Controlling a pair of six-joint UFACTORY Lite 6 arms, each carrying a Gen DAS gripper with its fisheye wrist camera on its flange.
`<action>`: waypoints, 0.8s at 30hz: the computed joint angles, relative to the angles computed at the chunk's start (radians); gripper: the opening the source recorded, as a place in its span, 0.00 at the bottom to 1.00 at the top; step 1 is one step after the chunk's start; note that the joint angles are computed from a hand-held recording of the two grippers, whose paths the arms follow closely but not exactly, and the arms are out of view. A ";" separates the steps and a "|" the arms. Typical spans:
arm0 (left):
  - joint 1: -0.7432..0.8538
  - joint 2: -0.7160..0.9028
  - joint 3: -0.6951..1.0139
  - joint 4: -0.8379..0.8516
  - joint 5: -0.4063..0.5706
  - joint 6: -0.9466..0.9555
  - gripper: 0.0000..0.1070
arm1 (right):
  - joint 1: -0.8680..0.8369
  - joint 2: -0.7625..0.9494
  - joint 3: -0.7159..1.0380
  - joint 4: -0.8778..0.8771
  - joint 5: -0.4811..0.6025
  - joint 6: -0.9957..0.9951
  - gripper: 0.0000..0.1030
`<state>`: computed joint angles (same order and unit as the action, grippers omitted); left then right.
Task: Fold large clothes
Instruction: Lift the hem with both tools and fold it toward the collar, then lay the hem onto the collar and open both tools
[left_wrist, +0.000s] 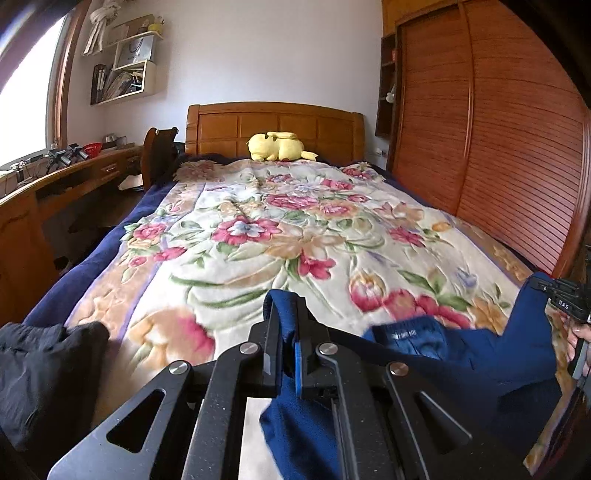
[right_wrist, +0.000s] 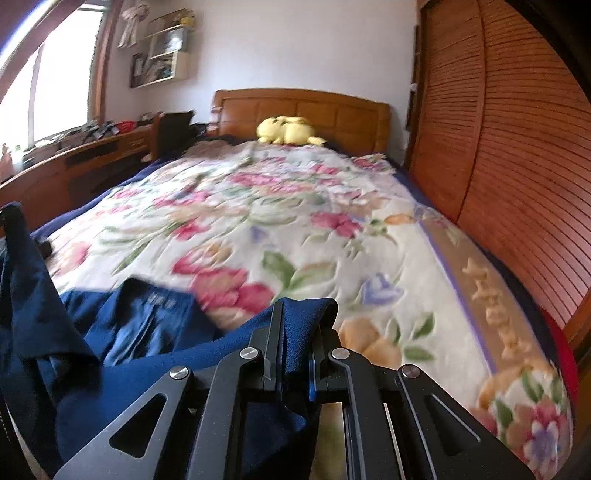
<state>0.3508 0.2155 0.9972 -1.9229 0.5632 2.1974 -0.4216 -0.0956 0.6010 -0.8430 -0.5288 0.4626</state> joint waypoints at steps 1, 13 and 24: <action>-0.011 0.032 0.030 -0.012 -0.004 0.004 0.04 | 0.029 0.039 0.026 0.082 0.005 -0.051 0.09; -0.069 0.155 0.037 -0.185 0.041 0.264 0.04 | 0.240 0.467 0.283 0.629 0.043 -0.525 0.09; 0.037 0.187 0.099 0.172 0.152 0.037 0.29 | 0.231 0.208 0.090 0.596 0.149 -0.440 0.52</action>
<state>0.3878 0.4025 1.0963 -1.7510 0.7151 2.2347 -0.1908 0.1125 0.6905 -0.2466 -0.3798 0.0225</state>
